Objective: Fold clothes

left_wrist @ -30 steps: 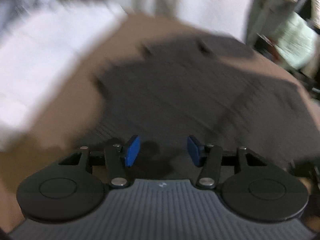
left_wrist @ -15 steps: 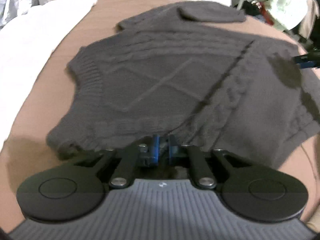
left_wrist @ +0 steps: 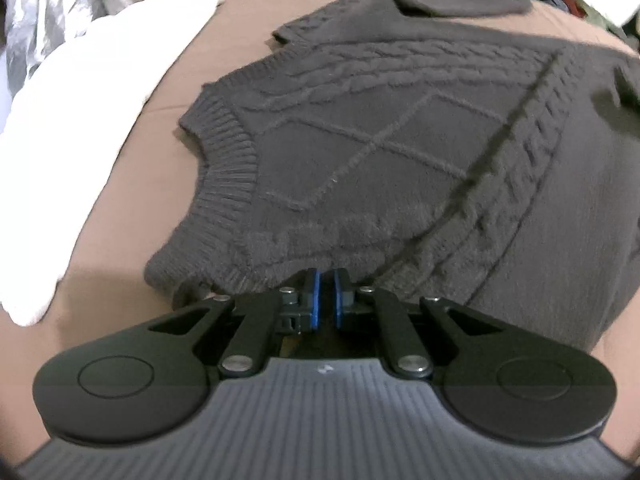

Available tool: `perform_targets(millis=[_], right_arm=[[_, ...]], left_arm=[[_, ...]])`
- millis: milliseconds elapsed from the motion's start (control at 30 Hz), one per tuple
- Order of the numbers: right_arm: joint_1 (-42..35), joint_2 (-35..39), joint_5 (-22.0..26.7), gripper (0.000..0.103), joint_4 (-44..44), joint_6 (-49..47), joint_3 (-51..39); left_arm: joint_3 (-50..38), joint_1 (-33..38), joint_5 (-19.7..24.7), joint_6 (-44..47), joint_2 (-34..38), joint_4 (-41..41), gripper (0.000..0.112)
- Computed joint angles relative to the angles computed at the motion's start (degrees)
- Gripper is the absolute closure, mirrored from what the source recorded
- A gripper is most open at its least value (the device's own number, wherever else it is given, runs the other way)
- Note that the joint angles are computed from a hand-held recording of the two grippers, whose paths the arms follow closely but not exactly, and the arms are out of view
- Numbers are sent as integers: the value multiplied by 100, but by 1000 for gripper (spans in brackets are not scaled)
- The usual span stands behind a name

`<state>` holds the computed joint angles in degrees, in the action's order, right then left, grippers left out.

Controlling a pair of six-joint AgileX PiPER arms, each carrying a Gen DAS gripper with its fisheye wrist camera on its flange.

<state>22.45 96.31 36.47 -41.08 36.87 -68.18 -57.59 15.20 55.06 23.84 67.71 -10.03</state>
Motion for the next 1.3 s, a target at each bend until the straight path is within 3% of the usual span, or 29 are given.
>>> perform_targets(millis=[33, 100, 167, 233, 300, 333, 533, 700, 733, 800, 900, 1033, 1133, 1200, 1300], right_arm=[[50, -64, -28, 77, -259, 162, 100], [3, -266, 120, 51, -434, 482, 71], [-81, -462, 254, 50, -464, 684, -5], [-469, -827, -157, 50, 247, 654, 69], [-825, -1045, -554, 47, 1159, 293, 156], [-937, -1088, -648, 46, 1521, 146, 172], [-1342, -938, -777, 46, 3642, -1286, 149], [-1552, -948, -693, 46, 5621, -3138, 214], [-1571, -964, -673, 46, 5900, -3466, 259], [-1646, -933, -610, 45, 6493, -4143, 268], [-1814, -826, -407, 45, 7530, -5305, 233], [-1842, -598, -383, 45, 7852, -5878, -5], [-1878, -343, -331, 45, 7872, -6092, -388], [-1993, -71, -191, 44, 7891, -5331, -944], [-2035, 765, 522, 44, 7676, -3870, -2663]], left_arm=[[-18, 153, 23, 73, -16, -112, 105], [-17, 510, -35, 273, -84, -399, 104], [-69, 1002, 1, 655, -125, -943, 104], [-115, 1263, -40, 728, -76, -1351, 94], [-94, 1285, -214, 524, -7, -1517, 66], [-62, 1173, -335, 350, 27, -1457, 62], [166, 431, -1038, -417, 95, -810, 59], [269, 510, -1399, -538, 80, -850, 54], [245, 472, -1440, -686, 98, -676, 53], [151, 264, -1484, -1455, 143, 115, 40], [18, 245, -1402, -1718, 212, 200, 39], [-870, -122, -829, -2013, 847, 337, 39], [-2215, -464, -211, -2201, 1765, 249, 36], [-3361, -678, 135, -2334, 2569, 201, 35], [-5080, -1065, 420, -2695, 3748, 490, 35]])
